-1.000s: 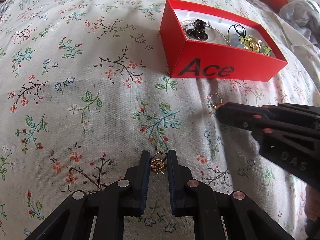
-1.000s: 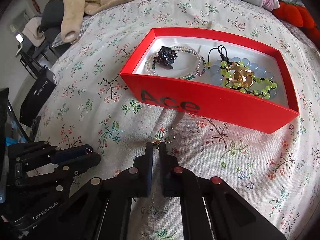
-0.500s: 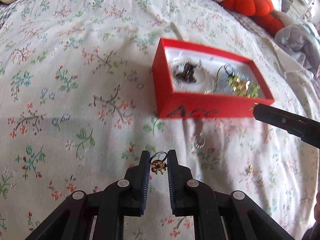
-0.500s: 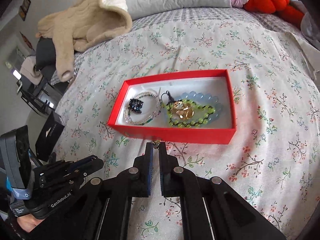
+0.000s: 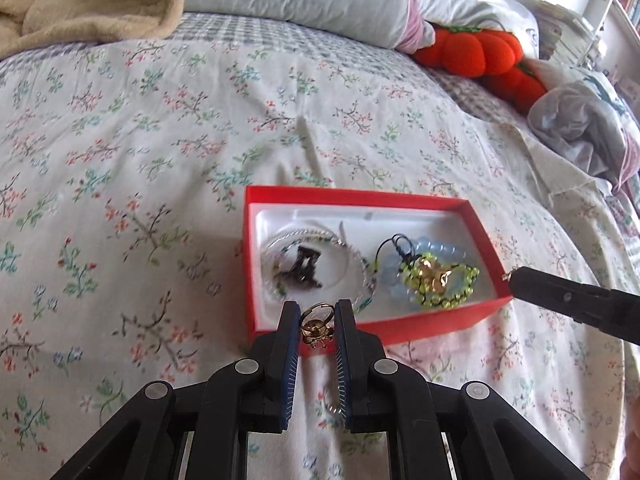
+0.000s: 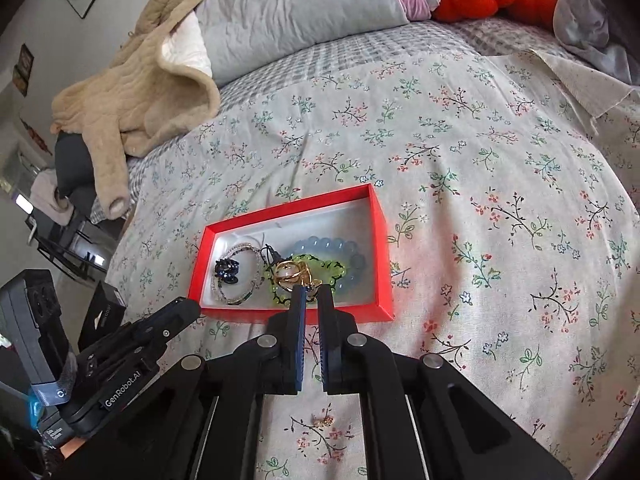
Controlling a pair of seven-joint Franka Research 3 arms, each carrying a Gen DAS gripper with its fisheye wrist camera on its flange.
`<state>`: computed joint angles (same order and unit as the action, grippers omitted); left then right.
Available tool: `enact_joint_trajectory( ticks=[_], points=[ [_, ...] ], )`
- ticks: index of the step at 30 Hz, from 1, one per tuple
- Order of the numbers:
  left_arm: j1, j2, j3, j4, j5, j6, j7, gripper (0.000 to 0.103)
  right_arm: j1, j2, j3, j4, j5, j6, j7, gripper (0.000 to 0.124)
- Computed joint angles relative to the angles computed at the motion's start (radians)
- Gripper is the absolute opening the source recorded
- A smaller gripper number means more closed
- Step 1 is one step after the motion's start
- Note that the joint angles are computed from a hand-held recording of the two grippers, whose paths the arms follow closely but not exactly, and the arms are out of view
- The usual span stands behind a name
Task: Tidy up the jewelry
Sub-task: 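Carry both earrings into the red Ace box and open both tools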
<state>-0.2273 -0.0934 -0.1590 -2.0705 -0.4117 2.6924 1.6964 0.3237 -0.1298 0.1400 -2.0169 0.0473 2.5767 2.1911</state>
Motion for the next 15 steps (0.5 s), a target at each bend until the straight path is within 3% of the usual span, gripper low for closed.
enact_joint_trajectory(
  ticks=[15],
  points=[
    [0.008,0.083,-0.047,0.065,0.141,0.051,-0.106,0.013,-0.003,0.012,-0.009,0.005,0.012,-0.012,-0.024,0.005]
  ],
)
